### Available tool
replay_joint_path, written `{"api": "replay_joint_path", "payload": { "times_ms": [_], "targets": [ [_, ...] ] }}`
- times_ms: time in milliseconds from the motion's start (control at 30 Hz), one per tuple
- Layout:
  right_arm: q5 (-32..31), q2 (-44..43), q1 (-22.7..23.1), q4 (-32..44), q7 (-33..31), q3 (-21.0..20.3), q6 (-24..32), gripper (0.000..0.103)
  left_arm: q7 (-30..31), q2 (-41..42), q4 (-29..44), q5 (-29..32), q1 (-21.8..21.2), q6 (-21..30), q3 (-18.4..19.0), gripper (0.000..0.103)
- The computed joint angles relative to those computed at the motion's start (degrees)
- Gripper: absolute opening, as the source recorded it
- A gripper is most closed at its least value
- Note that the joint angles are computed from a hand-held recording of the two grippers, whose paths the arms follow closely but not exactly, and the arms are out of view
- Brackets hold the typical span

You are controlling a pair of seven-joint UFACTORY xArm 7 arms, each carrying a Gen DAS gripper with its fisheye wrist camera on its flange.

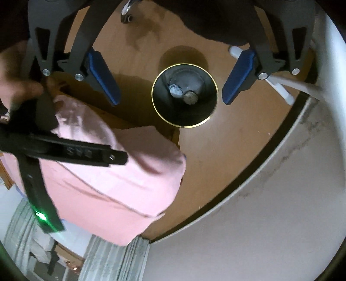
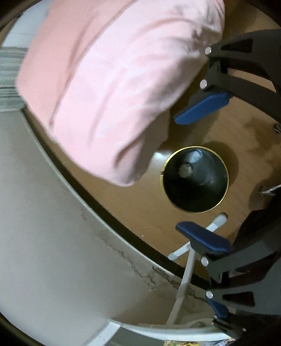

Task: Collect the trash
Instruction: 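Swing both tools back over the desk toward the trash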

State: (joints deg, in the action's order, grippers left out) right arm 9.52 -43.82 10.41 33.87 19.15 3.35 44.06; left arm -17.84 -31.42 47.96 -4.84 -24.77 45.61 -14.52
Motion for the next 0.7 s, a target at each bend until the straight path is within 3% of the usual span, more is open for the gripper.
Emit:
{"api": "replay_joint_path", "payload": {
  "times_ms": [133, 233, 467, 700],
  "targets": [
    [-0.43, -2.78, 2.62, 4.66, 0.66, 3.41, 1.02, 0.093, 0.71, -12.01, -0.37, 1.34, 1.16, 7.41, 1.89, 0.096],
    [0.10, -1.99, 6.46, 8.32, 1.12, 6.99, -0.06, 0.093, 1.32, -22.95, -1.52, 3.89, 5.27, 15.08, 4.18, 0.096],
    [-0.46, 10.29, 17.02, 20.10, 2.18, 17.78, -5.75, 0.093, 6.78, -43.71, -1.15, 14.36, 22.67, 32.71, 15.87, 0.096],
    [-9.29, 33.00, 26.28, 38.67, 2.45, 28.46, -9.08, 0.093, 15.51, -51.62, 3.84, 27.08, 38.52, 41.58, 29.92, 0.096]
  ]
}}
